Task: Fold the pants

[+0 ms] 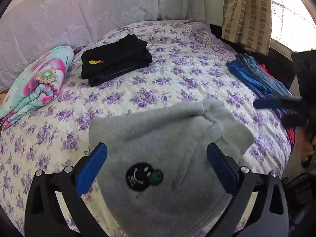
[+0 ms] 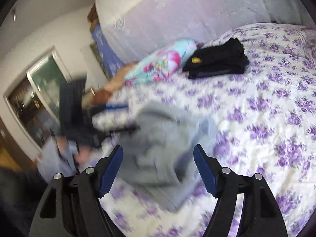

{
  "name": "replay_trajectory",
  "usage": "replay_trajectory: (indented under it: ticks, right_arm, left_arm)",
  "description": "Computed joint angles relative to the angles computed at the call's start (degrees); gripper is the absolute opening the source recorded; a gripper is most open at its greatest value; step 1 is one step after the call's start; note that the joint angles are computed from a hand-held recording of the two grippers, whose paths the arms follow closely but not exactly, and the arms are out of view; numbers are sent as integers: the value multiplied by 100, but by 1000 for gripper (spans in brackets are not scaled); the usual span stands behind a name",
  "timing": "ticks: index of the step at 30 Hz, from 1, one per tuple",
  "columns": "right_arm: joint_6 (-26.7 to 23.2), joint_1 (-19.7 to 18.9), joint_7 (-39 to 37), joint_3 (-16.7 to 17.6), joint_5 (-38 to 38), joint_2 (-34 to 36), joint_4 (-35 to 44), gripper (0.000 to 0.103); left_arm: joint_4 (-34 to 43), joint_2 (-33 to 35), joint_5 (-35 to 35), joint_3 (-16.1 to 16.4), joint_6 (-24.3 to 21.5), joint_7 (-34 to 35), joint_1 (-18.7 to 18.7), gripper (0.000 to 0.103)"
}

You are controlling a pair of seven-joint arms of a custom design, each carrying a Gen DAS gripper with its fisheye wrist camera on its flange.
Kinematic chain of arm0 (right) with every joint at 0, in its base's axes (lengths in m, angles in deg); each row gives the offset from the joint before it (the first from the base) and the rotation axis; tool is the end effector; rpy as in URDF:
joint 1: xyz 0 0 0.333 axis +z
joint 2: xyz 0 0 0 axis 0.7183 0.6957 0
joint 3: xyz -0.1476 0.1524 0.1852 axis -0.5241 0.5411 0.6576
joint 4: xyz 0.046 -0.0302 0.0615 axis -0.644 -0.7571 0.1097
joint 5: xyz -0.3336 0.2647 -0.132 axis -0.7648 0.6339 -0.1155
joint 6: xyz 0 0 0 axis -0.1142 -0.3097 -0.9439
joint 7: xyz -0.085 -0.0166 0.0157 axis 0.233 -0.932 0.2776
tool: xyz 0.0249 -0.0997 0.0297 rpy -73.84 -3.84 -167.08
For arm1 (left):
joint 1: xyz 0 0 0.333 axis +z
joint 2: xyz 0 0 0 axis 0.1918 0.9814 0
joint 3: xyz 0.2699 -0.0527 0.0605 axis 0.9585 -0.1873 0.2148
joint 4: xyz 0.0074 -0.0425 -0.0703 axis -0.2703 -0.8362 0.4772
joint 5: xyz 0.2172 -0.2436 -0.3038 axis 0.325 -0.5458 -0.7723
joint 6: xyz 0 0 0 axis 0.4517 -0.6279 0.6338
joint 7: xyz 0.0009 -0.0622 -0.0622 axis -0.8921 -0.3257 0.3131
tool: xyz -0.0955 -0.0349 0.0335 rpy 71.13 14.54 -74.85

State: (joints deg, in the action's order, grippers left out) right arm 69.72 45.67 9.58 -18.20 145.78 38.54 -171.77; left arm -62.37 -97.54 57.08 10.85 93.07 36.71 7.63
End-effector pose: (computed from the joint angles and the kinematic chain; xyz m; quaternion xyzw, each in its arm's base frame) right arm 0.5630 -0.0293 0.4550 -0.7571 0.3706 0.0832 0.5315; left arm 0.5019 -0.2174 0.4652 -0.5774 0.7225 -0.2823 0.2548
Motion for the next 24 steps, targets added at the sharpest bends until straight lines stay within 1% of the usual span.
replay_trajectory:
  ticks: [1, 4, 5, 6, 7, 8, 9, 10, 11, 12, 13, 14, 15, 16, 17, 18, 19, 20, 21, 22, 23, 24]
  right_arm:
    - [-202, 40, 209, -7, 177, 136, 158, 76]
    - [-349, 158, 637, 198, 286, 433, 437, 76]
    - [-269, 211, 737, 300, 244, 534, 500, 76]
    - [-109, 259, 895, 396, 178, 662, 566, 76]
    - [83, 296, 1112, 481, 97, 787, 633, 76]
    - [382, 337, 1395, 571, -87, 961, 700, 76]
    - [560, 346, 1484, 622, -174, 1059, 694, 73]
    - [697, 324, 1406, 643, -141, 1211, 741, 57]
    - [857, 296, 1355, 669, -146, 1183, 648, 44]
    - [877, 250, 1497, 662, -219, 1242, 684, 20]
    - [698, 183, 1663, 644, -219, 1354, 788, 9]
    - [492, 105, 1798, 635, -176, 1427, 849, 7]
    - [418, 45, 1903, 642, -145, 1413, 847, 7]
    - [542, 34, 1897, 672, -165, 1212, 693, 11]
    - [729, 70, 1772, 708, -224, 987, 554, 13]
    - [894, 149, 1526, 751, -262, 723, 414, 25]
    - [904, 226, 1341, 745, -247, 589, 365, 41]
    - [883, 335, 1235, 760, -230, 516, 400, 48]
    - [865, 449, 1191, 785, -254, 481, 452, 54]
    - [804, 583, 1227, 838, -338, 542, 618, 54]
    - [753, 679, 1321, 867, -411, 639, 776, 54]
    - [718, 772, 1501, 918, -509, 814, 1005, 54]
  left_arm:
    - [-112, -55, -57, 13, 15, -11, -45, 99]
    - [-409, -54, -522, 193, 165, 147, -319, 99]
    - [-456, -17, -624, 207, 187, 158, -341, 98]
    - [-560, 16, -640, 149, 313, 41, -278, 98]
    - [-676, 3, -512, 6, 485, -140, -131, 98]
    - [-837, -29, -409, -87, 783, -250, -18, 98]
    - [-968, -47, -453, -63, 1032, -224, -35, 98]
    - [-1066, -71, -486, -104, 1203, -234, -1, 98]
    - [-1154, -126, -411, -339, 1346, -394, 227, 98]
    - [-1218, -167, -398, -483, 1459, -475, 360, 98]
    - [-1276, -206, -438, -528, 1539, -477, 389, 98]
    - [-1327, -262, -496, -555, 1588, -462, 397, 98]
    - [-1376, -342, -582, -568, 1595, -460, 380, 98]
    - [-1439, -438, -710, -519, 1595, -454, 304, 98]
    - [-1537, -551, -890, -391, 1627, -439, 146, 98]
    - [-1642, -665, -1088, -251, 1682, -426, -22, 98]
    - [-1733, -769, -1254, -181, 1738, -423, -123, 98]
    - [-1841, -891, -1395, -177, 1808, -435, -181, 98]
    - [-1930, -1005, -1490, -281, 1871, -469, -138, 98]
    - [-1997, -1075, -1564, -354, 1935, -468, -120, 98]
    - [-2046, -1088, -1643, -272, 2001, -383, -254, 98]
    - [-2078, -1059, -1724, -119, 2047, -256, -459, 98]
